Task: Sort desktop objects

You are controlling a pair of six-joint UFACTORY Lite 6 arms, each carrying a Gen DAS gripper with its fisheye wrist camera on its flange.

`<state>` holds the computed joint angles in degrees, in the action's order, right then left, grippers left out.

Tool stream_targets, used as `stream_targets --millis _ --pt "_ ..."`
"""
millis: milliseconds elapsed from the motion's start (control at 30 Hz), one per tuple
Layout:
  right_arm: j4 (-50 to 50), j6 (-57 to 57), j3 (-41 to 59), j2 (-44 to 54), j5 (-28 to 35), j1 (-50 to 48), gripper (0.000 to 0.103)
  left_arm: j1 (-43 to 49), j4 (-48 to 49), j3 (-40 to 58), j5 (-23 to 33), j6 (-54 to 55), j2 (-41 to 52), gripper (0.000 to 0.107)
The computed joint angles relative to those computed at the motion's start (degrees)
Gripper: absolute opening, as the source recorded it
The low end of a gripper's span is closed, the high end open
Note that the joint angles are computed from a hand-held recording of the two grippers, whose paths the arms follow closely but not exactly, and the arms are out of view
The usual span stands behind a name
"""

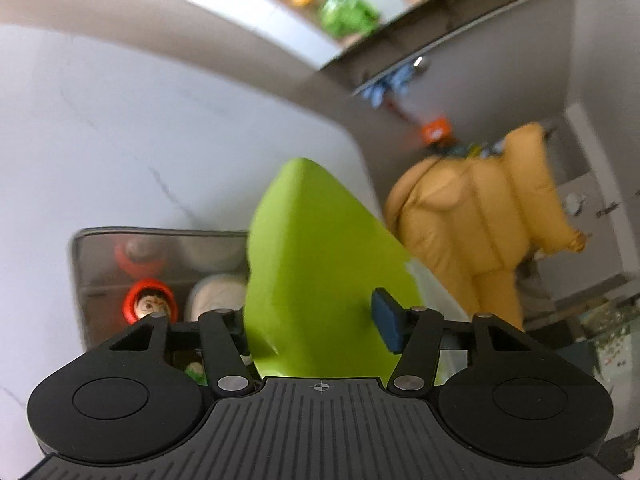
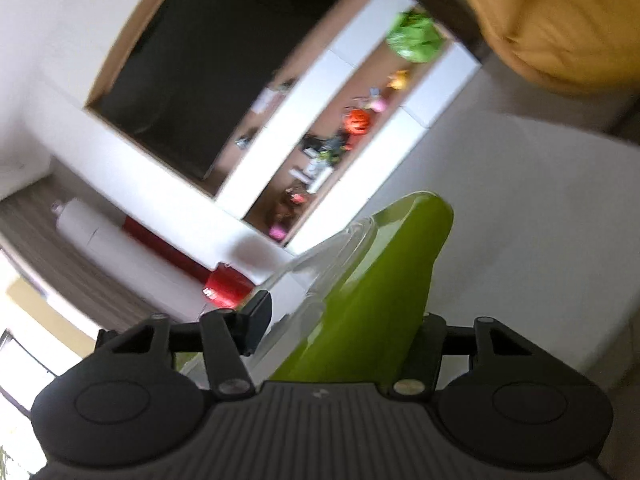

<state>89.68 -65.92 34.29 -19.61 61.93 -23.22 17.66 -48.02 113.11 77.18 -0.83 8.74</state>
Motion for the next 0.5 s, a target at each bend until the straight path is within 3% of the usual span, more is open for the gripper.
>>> stream_targets --millis 100,300,500 --pt "1.12 -0.1 8.76 7.43 0.42 5.6 0.059 6.76 -2.05 -1.47 1.91 2.4 -5.08 0.06" --pt "7.01 -5.82 17.95 20.51 0.4 18.56 0.059 29.32 -8.61 -20.89 10.69 15.09 -22.88 0.068" --pt "4.16 -1.22 25.37 30.91 -3.64 25.73 0.055 41.0 -7.83 -41.91 18.22 20.49 -30.88 0.069"
